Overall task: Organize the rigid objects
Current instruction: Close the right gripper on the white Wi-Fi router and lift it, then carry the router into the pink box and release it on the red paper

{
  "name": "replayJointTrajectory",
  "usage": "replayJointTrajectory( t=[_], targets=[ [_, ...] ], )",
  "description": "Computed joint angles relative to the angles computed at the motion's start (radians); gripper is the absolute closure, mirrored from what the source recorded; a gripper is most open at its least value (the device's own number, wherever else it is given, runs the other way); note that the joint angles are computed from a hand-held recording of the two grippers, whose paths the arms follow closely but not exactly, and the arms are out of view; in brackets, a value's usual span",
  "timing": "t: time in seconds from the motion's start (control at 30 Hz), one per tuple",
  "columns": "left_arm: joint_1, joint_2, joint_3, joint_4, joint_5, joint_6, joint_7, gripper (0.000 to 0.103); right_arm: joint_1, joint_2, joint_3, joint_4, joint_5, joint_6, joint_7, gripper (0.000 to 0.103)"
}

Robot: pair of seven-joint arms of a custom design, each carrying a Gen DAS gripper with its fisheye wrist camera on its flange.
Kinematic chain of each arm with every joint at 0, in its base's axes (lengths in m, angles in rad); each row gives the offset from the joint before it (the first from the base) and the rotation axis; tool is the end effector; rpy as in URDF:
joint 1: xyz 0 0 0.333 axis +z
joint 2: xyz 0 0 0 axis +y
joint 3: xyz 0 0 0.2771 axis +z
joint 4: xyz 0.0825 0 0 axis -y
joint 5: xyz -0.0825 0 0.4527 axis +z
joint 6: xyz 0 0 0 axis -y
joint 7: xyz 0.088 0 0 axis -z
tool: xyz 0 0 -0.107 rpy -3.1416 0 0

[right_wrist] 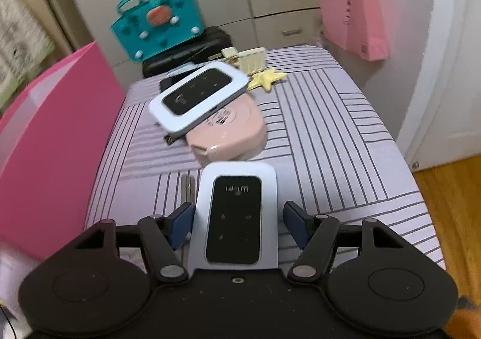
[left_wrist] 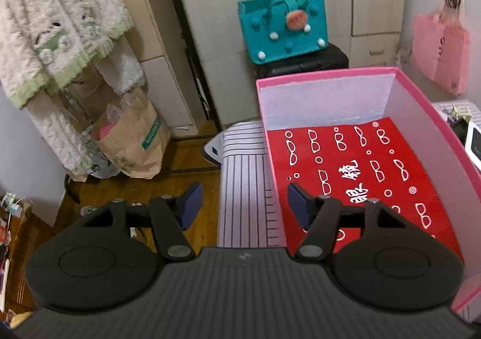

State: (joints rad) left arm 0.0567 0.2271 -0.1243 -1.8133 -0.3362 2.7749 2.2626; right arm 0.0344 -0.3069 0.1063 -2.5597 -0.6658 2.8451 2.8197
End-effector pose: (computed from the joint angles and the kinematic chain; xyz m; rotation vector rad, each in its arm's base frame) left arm 0.7192 -0.0292 0.4313 -1.3078 2.1478 -0.7370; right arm 0.5147 0.1039 0.3504 -1.2865 2.2179 -0.6015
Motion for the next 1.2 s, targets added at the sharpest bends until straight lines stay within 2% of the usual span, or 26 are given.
replayJointTrajectory(
  t=[0.07,0.2,0.3,0.37,0.57,0.7,0.8,1.03,1.2],
  targets=[
    [0.000,0.037,0.002,0.047,0.015,-0.046,0.003,0.066,-0.004,0.006,0.006,0.010,-0.013,-0.010,0.002,0.038],
    [0.025,0.077,-0.022,0.101,-0.042,-0.147,0.063,0.085,0.034,0.008,-0.021,0.021,0.030,-0.048,-0.119,0.038],
    [0.021,0.076,-0.027,0.083,-0.059,-0.115,0.090,0.090,0.029,0.022,-0.004,0.044,0.004,-0.097,-0.126,0.037],
    [0.018,0.080,-0.031,0.075,-0.066,-0.093,0.106,0.097,0.021,0.028,0.001,0.047,-0.028,-0.091,-0.096,0.039],
    [0.013,0.065,-0.049,0.005,-0.087,0.053,0.184,0.098,0.033,-0.015,-0.036,0.012,0.013,-0.035,-0.152,0.039],
    [0.020,0.060,-0.058,-0.004,-0.115,0.069,0.213,0.098,0.028,-0.054,-0.043,-0.008,0.058,0.004,-0.200,0.039],
    [0.015,0.052,-0.057,-0.021,-0.116,0.099,0.225,0.098,0.047,-0.075,-0.068,-0.016,0.122,0.058,-0.285,0.039],
    [0.014,0.024,-0.064,-0.060,-0.125,0.116,0.261,0.098,0.191,-0.068,-0.172,0.030,0.355,0.141,-0.617,0.038],
    [0.004,-0.017,-0.060,-0.111,-0.148,0.127,0.267,0.098,0.336,-0.039,-0.268,0.099,0.536,0.150,-0.874,0.038]
  ],
)
